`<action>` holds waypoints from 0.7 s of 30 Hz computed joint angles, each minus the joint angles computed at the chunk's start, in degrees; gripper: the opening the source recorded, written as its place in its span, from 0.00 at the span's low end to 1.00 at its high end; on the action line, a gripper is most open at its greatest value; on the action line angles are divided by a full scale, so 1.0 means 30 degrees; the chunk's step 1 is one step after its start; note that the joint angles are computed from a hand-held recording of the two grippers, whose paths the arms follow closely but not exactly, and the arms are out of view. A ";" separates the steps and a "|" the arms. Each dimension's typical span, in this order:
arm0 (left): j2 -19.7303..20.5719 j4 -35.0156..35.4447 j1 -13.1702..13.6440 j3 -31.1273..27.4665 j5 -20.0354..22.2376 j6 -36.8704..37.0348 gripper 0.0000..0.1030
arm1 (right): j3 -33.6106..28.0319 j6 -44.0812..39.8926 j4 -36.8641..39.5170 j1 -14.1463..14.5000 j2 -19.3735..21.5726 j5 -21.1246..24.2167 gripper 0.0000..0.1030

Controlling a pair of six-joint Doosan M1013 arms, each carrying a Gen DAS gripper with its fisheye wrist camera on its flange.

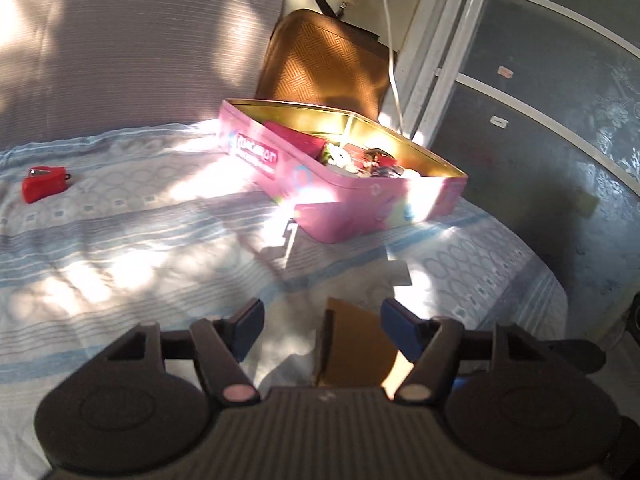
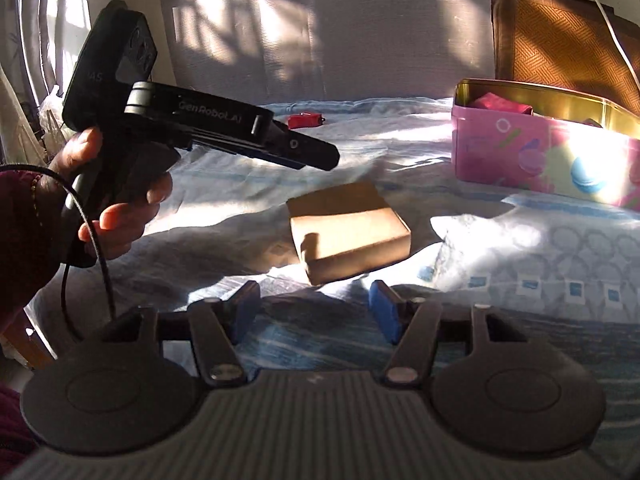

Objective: Organize rigid objects
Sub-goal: 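Carry the cardboard box into the pink tin and release it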

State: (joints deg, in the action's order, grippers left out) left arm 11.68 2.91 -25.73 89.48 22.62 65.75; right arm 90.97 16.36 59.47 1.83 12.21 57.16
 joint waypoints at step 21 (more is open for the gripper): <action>0.3096 0.3383 -0.0898 -0.5598 -0.0252 -0.2969 0.62 | -0.0993 -0.4608 0.7795 -0.0768 0.0862 -0.4951 0.36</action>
